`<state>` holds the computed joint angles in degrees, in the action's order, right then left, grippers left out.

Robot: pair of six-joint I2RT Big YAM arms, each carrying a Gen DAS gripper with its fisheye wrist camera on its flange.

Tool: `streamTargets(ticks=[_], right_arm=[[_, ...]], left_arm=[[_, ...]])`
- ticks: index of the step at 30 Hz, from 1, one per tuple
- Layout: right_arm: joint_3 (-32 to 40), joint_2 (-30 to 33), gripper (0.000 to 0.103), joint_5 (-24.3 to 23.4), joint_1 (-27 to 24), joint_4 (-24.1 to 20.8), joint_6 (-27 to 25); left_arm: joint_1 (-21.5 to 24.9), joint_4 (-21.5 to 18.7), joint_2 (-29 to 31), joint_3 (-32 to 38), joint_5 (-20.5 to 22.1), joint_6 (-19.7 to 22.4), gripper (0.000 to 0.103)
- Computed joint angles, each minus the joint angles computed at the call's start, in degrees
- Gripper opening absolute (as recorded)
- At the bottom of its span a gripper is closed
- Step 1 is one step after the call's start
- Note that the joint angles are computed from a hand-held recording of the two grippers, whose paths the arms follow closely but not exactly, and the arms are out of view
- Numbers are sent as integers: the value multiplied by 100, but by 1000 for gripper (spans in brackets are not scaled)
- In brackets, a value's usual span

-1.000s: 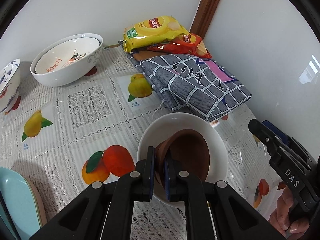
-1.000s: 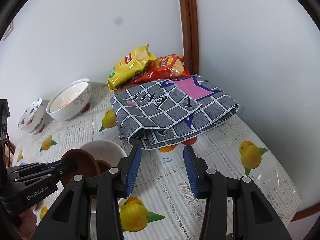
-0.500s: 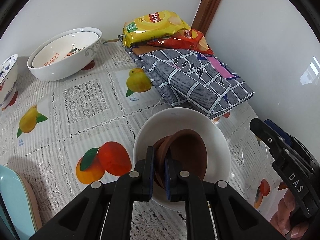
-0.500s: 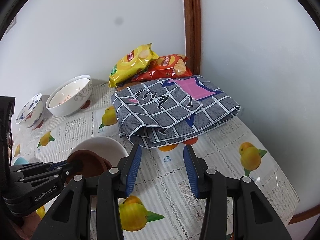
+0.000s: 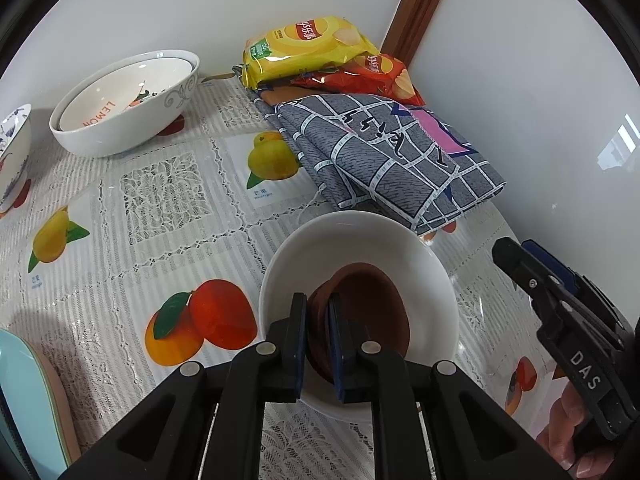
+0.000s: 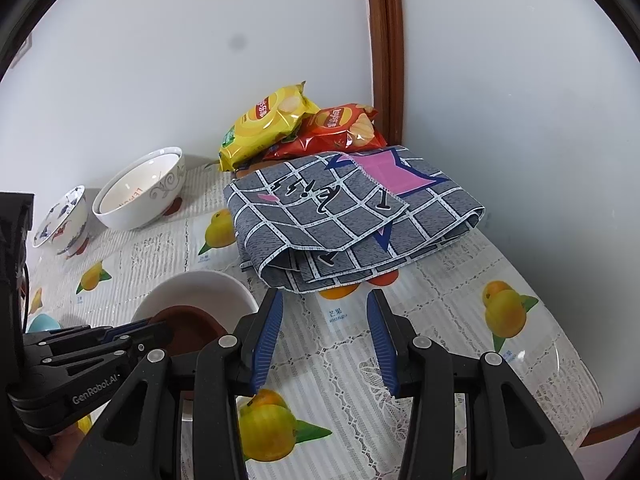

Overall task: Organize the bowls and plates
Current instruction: 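Lower the left gripper's brown bowl into the white bowl onto the other, then open the left gripper to release the brown bowl, then grasp the white bowl rim with the left gripper while the right gripper grasps the rim too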

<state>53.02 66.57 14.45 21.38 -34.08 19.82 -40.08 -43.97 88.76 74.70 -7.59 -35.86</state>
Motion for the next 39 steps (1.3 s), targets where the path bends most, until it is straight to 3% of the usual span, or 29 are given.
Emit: streamTargets(ticks=[6, 16, 26, 30, 39], right_arm=[[4, 27, 43, -2, 12, 7, -25], [35, 166, 45, -196, 65, -30, -39], [136, 472, 45, -369, 198, -212, -81], [158, 575, 45, -380, 233, -232, -78], [245, 843, 45, -469, 256, -340, 40]], left_arm=[[-38, -51, -84, 9, -169, 42, 12], [-45, -340, -232, 78, -854, 145, 19], [109, -619, -138, 152, -749, 17, 20], [111, -642, -112, 160, -787, 13, 25], [125, -612, -148, 144, -701, 78, 26]])
